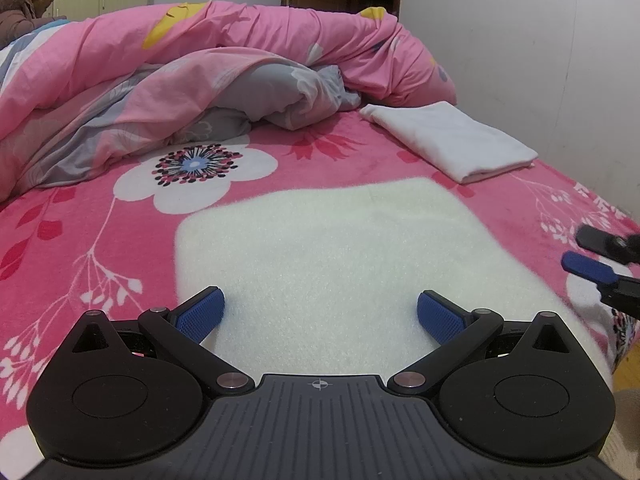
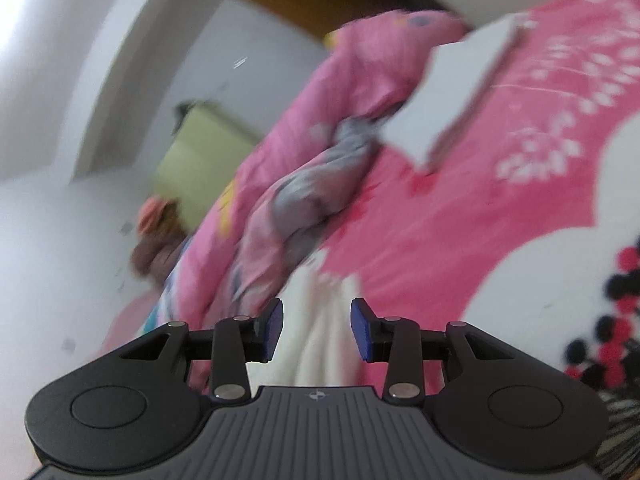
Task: Fold clothes
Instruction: 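Roll the right tool and pinch the cream sweater edge closed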
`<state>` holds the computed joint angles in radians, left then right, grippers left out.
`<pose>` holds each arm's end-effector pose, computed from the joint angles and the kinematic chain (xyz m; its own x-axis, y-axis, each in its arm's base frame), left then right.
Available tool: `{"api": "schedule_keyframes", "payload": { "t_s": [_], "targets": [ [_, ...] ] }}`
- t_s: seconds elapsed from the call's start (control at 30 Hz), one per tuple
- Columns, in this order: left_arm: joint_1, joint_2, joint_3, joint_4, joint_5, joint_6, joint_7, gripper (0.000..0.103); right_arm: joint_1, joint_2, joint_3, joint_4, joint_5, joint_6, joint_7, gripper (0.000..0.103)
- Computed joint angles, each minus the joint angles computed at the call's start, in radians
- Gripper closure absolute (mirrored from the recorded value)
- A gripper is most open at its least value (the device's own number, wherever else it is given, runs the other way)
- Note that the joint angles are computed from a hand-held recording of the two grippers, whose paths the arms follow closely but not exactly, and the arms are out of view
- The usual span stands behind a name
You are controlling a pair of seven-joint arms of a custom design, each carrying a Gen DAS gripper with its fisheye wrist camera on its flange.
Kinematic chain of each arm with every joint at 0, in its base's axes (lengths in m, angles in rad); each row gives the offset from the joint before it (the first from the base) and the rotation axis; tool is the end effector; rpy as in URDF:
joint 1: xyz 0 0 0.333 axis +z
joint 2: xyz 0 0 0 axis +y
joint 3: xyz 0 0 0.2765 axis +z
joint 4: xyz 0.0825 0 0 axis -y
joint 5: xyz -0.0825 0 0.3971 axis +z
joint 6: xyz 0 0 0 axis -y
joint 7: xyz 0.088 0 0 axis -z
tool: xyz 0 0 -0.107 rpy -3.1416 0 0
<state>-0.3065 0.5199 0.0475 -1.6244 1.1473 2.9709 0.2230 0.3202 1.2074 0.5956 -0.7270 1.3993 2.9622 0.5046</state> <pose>0.6626 -0.2450 0.3430 -0.0184 -0.9986 0.0498 -0.5905 -0.0293 -0.8065 0.7107 0.3884 0.2803 0.3641 -0.4846 -0.7954 -0.6908 0.4323 -0.5796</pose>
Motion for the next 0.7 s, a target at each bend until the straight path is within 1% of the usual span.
{"api": "schedule_keyframes", "payload": {
  "t_s": [0.03, 0.07, 0.17, 0.23, 0.37, 0.47, 0.63, 0.7],
  "targets": [
    [0.000, 0.000, 0.001, 0.000, 0.001, 0.002, 0.000, 0.000, -0.025, -0.034, 0.010, -0.061, 0.006, -0.020, -0.041, 0.063],
    [0.000, 0.000, 0.002, -0.001, 0.002, 0.004, -0.003, 0.000, -0.033, -0.063, -0.002, -0.108, -0.005, -0.035, -0.039, 0.063],
    [-0.001, -0.001, 0.005, -0.003, 0.008, 0.009, -0.009, 0.000, -0.034, -0.127, -0.058, -0.200, -0.067, -0.085, 0.032, 0.063],
    [-0.001, -0.001, 0.005, -0.003, 0.008, 0.011, -0.010, 0.000, -0.044, -0.149, -0.066, -0.233, -0.084, -0.118, 0.042, 0.063],
    [-0.001, 0.000, 0.005, -0.002, 0.009, 0.013, -0.011, 0.000, -0.038, -0.173, -0.106, -0.261, -0.140, -0.172, 0.117, 0.062],
    [-0.003, -0.001, 0.008, -0.004, 0.015, 0.016, -0.019, 0.000, -0.040, -0.183, -0.115, -0.280, -0.158, -0.183, 0.150, 0.061],
    [-0.005, -0.002, 0.015, -0.006, 0.032, 0.027, -0.039, 0.000, -0.055, -0.181, -0.112, -0.286, -0.161, -0.210, 0.194, 0.061],
    [-0.005, -0.002, 0.016, -0.005, 0.037, 0.029, -0.044, 0.000, -0.066, -0.174, -0.105, -0.283, -0.150, -0.228, 0.209, 0.063]
  ]
}}
